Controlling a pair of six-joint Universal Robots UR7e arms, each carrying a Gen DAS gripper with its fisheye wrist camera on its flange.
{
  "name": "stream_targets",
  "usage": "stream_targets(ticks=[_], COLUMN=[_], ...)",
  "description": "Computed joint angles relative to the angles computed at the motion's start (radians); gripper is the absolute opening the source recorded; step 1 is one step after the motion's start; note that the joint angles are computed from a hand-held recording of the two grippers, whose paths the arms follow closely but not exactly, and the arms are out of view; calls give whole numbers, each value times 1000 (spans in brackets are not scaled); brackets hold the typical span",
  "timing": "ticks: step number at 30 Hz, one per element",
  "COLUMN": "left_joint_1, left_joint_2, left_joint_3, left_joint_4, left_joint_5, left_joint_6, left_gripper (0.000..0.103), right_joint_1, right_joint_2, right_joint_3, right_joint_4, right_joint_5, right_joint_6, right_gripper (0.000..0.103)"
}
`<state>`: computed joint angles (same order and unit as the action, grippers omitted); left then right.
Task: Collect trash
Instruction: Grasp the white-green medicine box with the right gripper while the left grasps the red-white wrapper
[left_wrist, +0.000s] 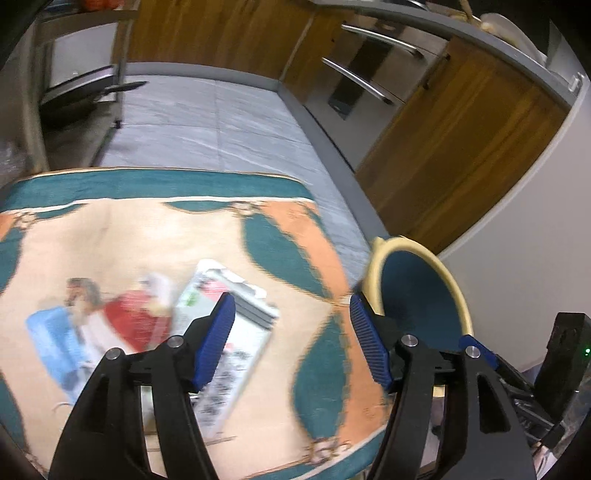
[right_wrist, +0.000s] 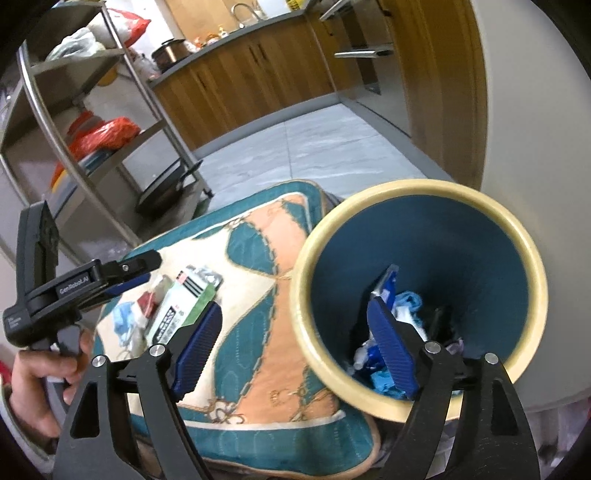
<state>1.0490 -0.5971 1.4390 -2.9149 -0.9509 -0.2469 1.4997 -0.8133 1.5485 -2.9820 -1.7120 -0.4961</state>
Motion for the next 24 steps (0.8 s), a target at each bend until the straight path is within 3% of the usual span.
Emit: stream_targets(ticks=[6, 13, 24], left_joint_1=[18, 42, 49], left_joint_2=[-68, -104, -46], left_joint_3=[94, 135, 67], left_joint_4=[-25, 10, 91], left_joint_5=[90, 131, 203], left_joint_6=[-20, -23, 87], left_gripper=[64, 64, 64], right_joint_1=[2, 17, 36], right_joint_2=[2, 26, 86], right_joint_3=[-3, -12, -60], right_joint_4=[78, 157, 257], right_joint_5=[31, 68, 53], right_joint_6=[15, 15, 35], right_gripper=[82, 82, 81])
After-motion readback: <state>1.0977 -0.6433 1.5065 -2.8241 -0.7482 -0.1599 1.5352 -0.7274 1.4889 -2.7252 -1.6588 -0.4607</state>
